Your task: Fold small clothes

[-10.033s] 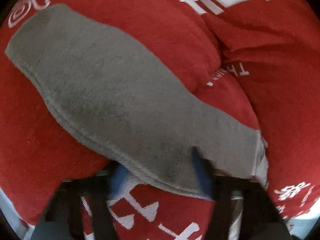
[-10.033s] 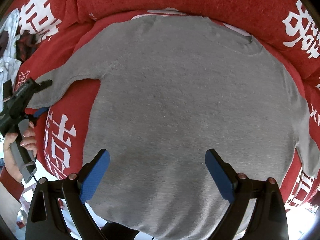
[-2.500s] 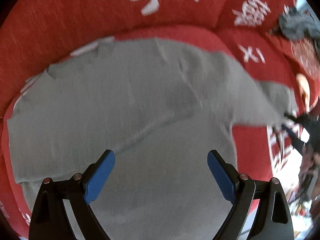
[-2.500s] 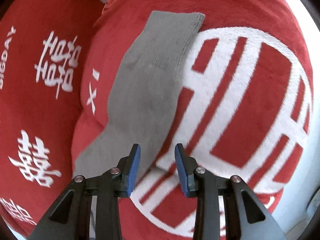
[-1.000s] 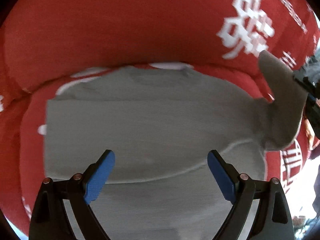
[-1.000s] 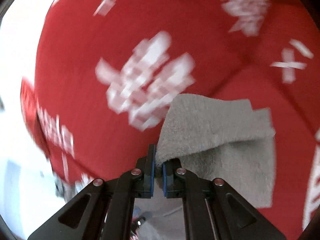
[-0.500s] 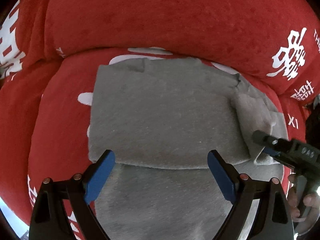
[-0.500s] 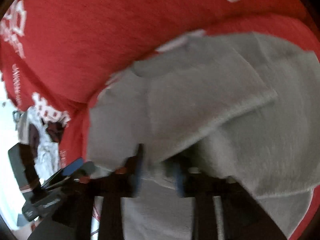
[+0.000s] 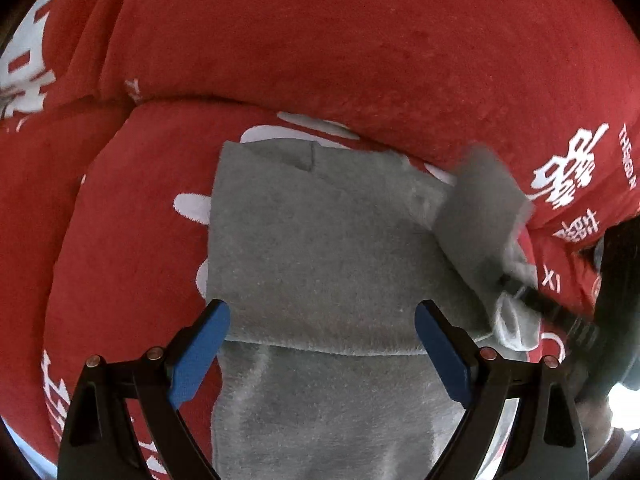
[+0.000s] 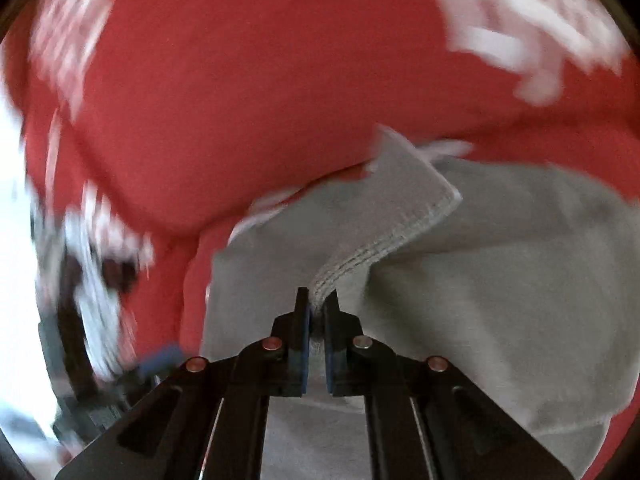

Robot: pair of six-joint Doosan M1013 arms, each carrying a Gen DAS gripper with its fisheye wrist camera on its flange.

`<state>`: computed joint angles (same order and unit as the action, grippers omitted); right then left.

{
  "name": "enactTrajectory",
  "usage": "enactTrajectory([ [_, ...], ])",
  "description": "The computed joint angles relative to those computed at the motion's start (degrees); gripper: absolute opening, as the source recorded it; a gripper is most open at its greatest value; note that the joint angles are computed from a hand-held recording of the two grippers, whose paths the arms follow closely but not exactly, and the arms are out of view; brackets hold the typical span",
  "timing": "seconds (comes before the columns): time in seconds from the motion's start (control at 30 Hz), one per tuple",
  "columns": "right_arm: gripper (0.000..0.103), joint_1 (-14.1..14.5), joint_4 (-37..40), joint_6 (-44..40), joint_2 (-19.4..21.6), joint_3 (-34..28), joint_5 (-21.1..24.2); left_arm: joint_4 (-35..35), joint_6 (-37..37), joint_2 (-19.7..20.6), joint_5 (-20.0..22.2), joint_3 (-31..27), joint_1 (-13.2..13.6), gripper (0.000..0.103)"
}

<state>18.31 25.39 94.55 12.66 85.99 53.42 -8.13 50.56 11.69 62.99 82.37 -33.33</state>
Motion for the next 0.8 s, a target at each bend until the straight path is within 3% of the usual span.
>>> enactTrajectory([
  [0.07, 0.006, 2.3, -3.3, -1.8, 1.0, -1.1, 2.4, -2.3, 0.5, -0.1, -0.7, 0.7, 0.7, 0.094],
  [0.27, 0.015, 2.5, -2.0, 1.2, 2.2, 0.1, 8.2, -7.9, 1.7, 1.2, 0.5, 1.4, 1.1, 0.094],
  [0.37, 0.049, 1.3, 0.0, 2.3, -0.1, 2.5, 7.4, -10.0, 2.6, 1.6, 0.0, 1.1, 0.8, 0.094],
  [0.43, 0.053, 0.4, 0.2, 3.1, -1.5, 3.7, 7.0, -12.2, 3.6, 2.4, -0.1, 0.5, 0.8, 0.094],
  [0.63, 0.053, -6.2, 1.0, 13.2, -8.1, 11.0, 4.8, -11.3, 0.9, 4.5, 1.3, -1.4, 0.1, 0.094],
  [0.73, 0.053, -11.2, 4.2, 21.1, -12.6, 16.9, -0.3, -9.9, -0.7, 5.0, 1.5, -1.9, -0.2, 0.093],
  [0.8, 0.053, -14.1, 6.7, 25.2, -14.4, 20.2, -3.3, -7.9, -1.7, 5.3, 2.6, -2.6, -0.6, 0.087],
])
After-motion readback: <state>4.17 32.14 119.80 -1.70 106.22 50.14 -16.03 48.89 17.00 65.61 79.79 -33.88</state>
